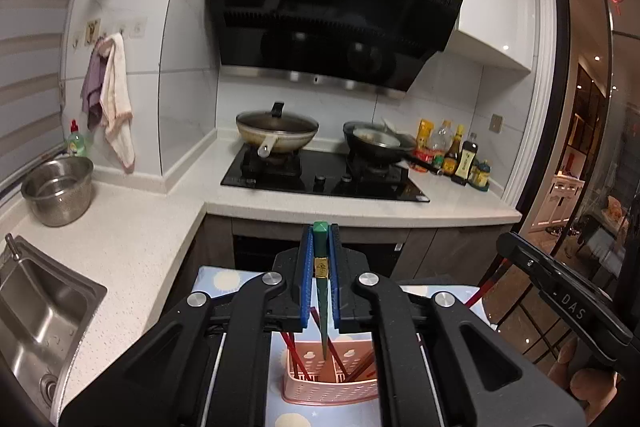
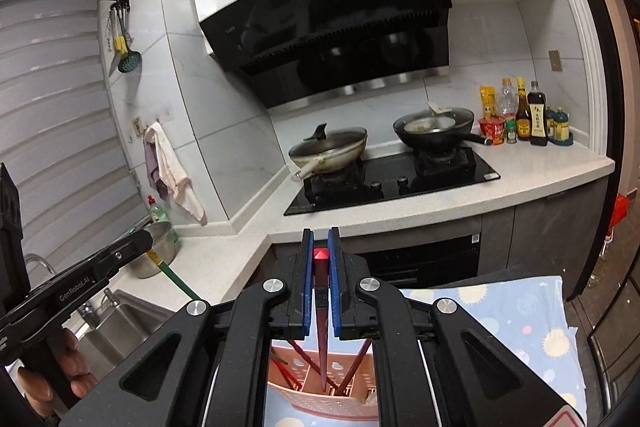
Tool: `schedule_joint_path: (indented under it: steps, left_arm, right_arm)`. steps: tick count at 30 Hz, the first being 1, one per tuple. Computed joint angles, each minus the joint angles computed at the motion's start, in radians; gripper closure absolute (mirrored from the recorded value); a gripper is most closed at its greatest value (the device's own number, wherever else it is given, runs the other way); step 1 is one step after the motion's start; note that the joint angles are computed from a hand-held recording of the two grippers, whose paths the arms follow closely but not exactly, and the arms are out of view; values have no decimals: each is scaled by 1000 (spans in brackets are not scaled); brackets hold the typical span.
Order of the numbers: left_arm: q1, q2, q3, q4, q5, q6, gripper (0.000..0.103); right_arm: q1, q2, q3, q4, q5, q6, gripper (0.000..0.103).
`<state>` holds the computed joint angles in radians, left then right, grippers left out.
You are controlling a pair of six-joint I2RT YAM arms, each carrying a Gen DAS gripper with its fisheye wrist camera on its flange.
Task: Organize utensils
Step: 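Lift both held chopsticks and lower them into the pink holder, then open both tools and withdraw them from the pink holder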
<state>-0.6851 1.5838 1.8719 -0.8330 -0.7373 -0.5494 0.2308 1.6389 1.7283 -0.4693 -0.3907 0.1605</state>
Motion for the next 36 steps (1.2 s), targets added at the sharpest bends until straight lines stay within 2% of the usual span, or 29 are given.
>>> schedule_joint_path:
  steps: [11,18,20,22,24,36]
  left_arm:
    - [75,6,-201,87,131,-75,96]
    - [82,13,-248,96,150,-106,96]
    - [75,14,-249,86,126,-119,92]
    - [73,10,-254,84,121,-125,73]
    - [68,2,-259,77,106,-134,67]
    - [18,-43,-282,27,61,-174,65]
  right_arm:
    - [25,93,-69,5,26,-25,96]
    - [36,98,-106,30,68,-38,96]
    - [35,84,-128,51,77,-25,89]
    - [31,73,-139,59,76,-19,84]
    - [29,58,-153,69,77,-19,79]
    - [30,-75,-274,70,78,-61,76]
